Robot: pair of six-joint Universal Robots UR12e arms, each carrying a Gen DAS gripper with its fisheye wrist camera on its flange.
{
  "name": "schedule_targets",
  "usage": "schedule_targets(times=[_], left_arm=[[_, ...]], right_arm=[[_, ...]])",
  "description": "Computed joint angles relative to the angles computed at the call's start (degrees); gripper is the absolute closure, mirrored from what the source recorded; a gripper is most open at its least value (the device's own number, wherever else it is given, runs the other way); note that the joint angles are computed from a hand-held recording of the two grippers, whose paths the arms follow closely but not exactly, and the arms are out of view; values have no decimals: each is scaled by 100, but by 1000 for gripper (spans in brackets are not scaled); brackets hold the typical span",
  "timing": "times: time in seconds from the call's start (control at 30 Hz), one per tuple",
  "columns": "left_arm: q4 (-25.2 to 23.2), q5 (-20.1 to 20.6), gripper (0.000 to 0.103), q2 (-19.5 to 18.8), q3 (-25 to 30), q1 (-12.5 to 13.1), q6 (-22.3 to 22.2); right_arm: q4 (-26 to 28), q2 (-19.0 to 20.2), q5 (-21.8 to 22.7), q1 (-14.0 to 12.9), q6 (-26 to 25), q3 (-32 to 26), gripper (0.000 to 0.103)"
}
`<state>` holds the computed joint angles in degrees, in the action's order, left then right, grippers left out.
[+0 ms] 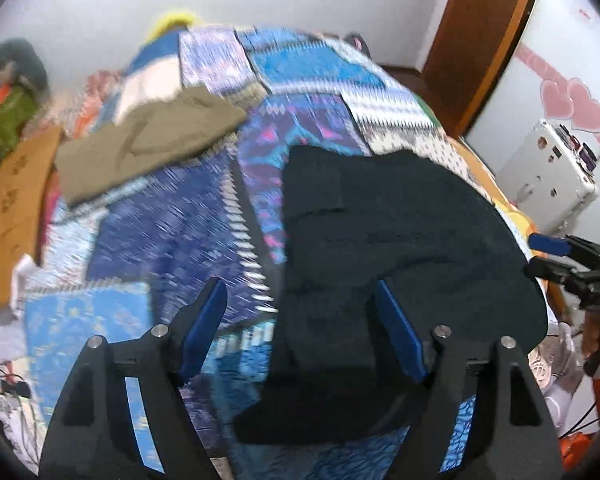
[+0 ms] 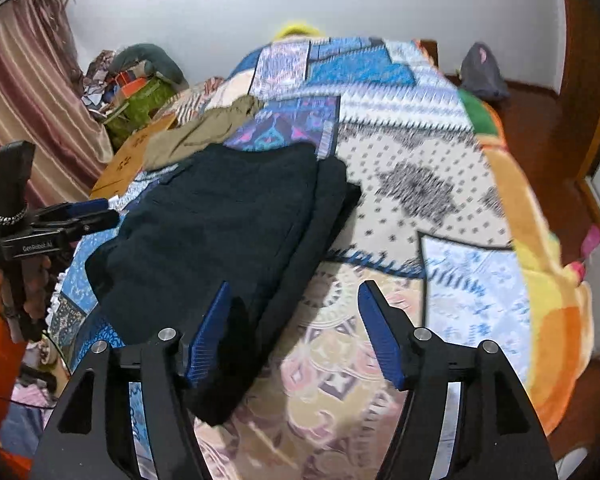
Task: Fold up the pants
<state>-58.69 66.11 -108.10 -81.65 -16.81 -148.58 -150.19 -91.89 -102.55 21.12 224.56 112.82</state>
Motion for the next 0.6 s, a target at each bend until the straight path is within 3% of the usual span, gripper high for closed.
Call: schedule_targets(times=[0.13,0.23,0.6], left_arm=[[-573,1,22,-176,152,-45,15],[-1078,-232,19,-348,404,-12,-80],[-2603,-695,17,-920,1322,-130,331]], right_arm=[[-242,73,596,-128,165,109,32],[-473,98,902,-246,224,183,24],[-812,301,1490,-499,-196,93,22]])
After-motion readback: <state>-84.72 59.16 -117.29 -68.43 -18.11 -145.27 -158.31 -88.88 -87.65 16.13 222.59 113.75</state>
